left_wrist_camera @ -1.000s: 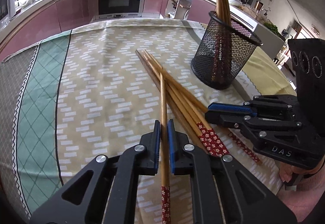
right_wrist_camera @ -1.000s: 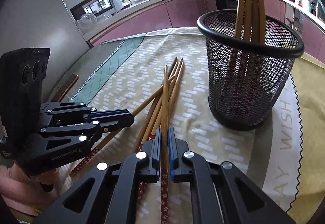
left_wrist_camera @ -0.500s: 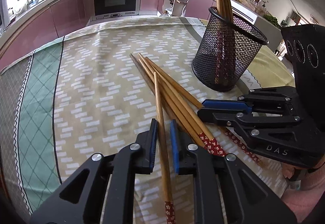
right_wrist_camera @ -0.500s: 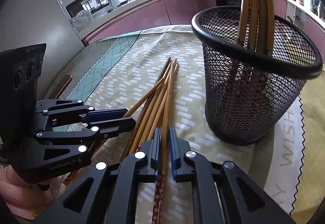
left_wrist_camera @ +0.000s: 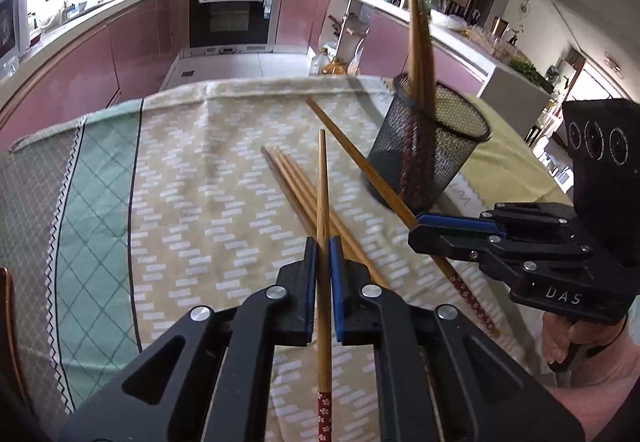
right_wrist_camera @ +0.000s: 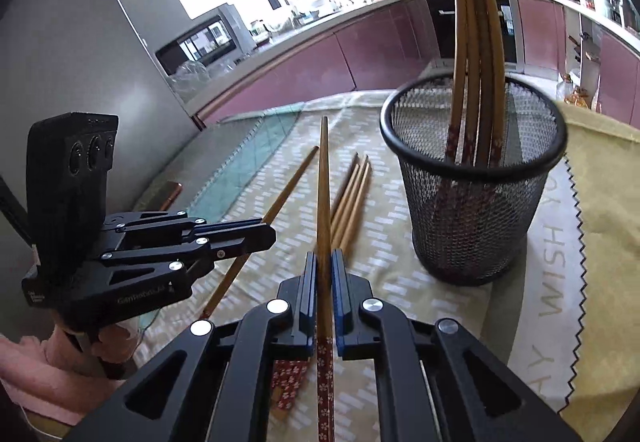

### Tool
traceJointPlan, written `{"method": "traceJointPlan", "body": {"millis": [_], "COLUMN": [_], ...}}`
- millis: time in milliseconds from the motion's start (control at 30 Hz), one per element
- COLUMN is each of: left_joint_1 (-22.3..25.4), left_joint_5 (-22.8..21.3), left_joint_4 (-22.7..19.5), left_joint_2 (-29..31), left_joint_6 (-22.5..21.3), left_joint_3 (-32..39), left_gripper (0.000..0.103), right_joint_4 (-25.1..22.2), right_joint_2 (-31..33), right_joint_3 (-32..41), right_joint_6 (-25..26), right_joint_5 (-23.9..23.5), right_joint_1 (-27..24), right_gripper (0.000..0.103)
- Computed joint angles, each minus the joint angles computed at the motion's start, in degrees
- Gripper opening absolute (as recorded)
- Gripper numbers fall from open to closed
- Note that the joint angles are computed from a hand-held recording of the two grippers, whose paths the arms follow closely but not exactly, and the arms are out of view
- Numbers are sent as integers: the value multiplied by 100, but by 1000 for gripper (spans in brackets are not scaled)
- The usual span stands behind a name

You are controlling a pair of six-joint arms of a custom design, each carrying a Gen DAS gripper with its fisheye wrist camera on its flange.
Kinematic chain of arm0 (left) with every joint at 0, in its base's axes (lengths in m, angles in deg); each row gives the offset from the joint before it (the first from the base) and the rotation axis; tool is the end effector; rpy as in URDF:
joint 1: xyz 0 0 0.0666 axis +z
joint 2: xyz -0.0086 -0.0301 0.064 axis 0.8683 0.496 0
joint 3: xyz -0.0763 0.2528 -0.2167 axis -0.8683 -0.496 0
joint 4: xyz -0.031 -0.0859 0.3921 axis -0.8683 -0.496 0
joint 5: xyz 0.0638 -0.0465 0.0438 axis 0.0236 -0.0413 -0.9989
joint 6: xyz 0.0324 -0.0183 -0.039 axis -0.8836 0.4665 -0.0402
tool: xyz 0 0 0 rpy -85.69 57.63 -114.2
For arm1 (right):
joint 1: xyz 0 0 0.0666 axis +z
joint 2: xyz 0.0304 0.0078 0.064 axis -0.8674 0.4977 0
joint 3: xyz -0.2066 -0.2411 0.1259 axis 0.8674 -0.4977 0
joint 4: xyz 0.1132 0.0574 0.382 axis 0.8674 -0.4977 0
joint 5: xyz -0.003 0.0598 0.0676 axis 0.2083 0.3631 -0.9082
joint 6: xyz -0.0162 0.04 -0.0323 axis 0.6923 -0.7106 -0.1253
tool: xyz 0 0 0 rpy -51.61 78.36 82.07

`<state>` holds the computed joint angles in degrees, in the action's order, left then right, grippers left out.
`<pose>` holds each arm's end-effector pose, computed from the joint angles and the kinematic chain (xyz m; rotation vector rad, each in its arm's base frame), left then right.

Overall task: Organize utensils
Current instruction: 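Lift the right tool's chopstick upright into the mesh cup while the left tool does likewise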

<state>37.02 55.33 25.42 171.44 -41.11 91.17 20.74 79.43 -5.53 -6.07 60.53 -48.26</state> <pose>0.6431 -0.2918 0.3067 0.8759 2.3128 -0.5929 0.5487 0.1226 0.3188 0.0610 2.2977 0.5362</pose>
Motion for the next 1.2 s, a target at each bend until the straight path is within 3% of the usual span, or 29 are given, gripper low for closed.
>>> {"method": "traceJointPlan", "body": {"millis": [333,633,833,1200], "left_joint_1": [104,136,58,-114], "left_joint_5": [895,1271,1291,1249], "left_joint_4": [308,661,837,679], "left_joint_2": [-529,-787,-583,2], "left_joint_6": [115,331,611,805], "left_joint_3": [-206,-207,315,1681], "left_gripper": [7,7,7,7], "right_joint_4": [456,690,758,699], "right_joint_2": [-651,-994,-1105,-1075], "right_joint_3": [-396,-495,-390,4], "right_joint_6": [24,191,416,743], "right_joint_5": [98,388,591,804], "right_joint_1": [-91,-229,-361,-581], "right_gripper": [6,6,6,6]}}
